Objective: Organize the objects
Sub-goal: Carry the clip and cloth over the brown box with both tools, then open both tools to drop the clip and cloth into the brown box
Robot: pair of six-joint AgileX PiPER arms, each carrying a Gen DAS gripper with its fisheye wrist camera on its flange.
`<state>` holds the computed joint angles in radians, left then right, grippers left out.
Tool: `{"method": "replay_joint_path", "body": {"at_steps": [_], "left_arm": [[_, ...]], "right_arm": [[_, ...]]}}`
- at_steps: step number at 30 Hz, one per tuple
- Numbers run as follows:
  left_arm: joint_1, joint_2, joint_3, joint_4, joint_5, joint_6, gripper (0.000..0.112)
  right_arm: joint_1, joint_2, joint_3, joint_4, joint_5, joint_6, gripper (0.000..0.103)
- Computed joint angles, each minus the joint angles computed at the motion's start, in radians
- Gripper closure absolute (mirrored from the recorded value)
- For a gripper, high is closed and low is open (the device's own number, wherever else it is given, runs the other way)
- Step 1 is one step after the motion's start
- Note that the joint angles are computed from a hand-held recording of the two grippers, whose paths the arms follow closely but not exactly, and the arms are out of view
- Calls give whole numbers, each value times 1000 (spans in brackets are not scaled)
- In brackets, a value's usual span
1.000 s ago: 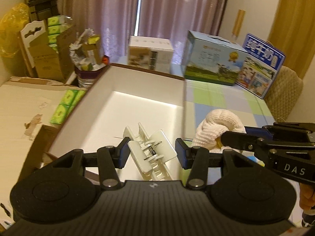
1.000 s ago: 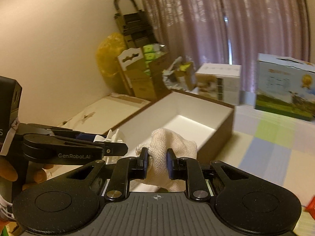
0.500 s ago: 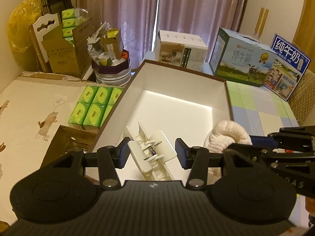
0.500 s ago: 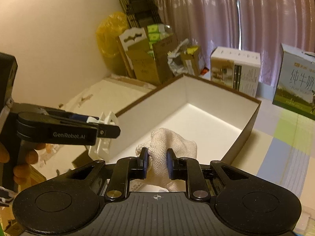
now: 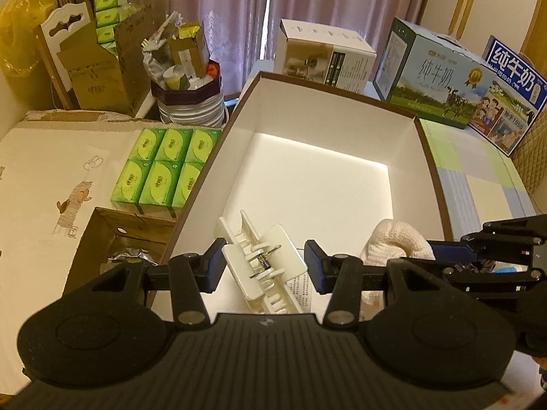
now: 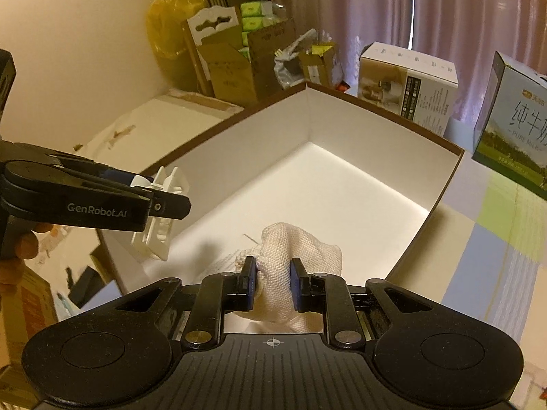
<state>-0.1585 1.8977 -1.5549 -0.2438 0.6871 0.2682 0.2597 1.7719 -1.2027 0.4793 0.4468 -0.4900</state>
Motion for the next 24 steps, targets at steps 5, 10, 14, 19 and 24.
{"method": "replay_joint_path", "body": {"at_steps": [5,10,14,19,24], "left_arm": [[3,36,-35,-6,21,12,68],[7,60,-58,-4,42,24,68],[7,73,-64,7,57,26,68],[4,97,-85,27,84,9,68],[9,105,-90,28,96,-3,59]], "right_arm": [[25,32,-27,-129,-30,114,70],[10,37,-28,-61,-12,49,68],[6,37,-28,-52,4,55,68],[4,40,-34,-55,14,60,67],[4,35,-33,-74,25,78,67]]}}
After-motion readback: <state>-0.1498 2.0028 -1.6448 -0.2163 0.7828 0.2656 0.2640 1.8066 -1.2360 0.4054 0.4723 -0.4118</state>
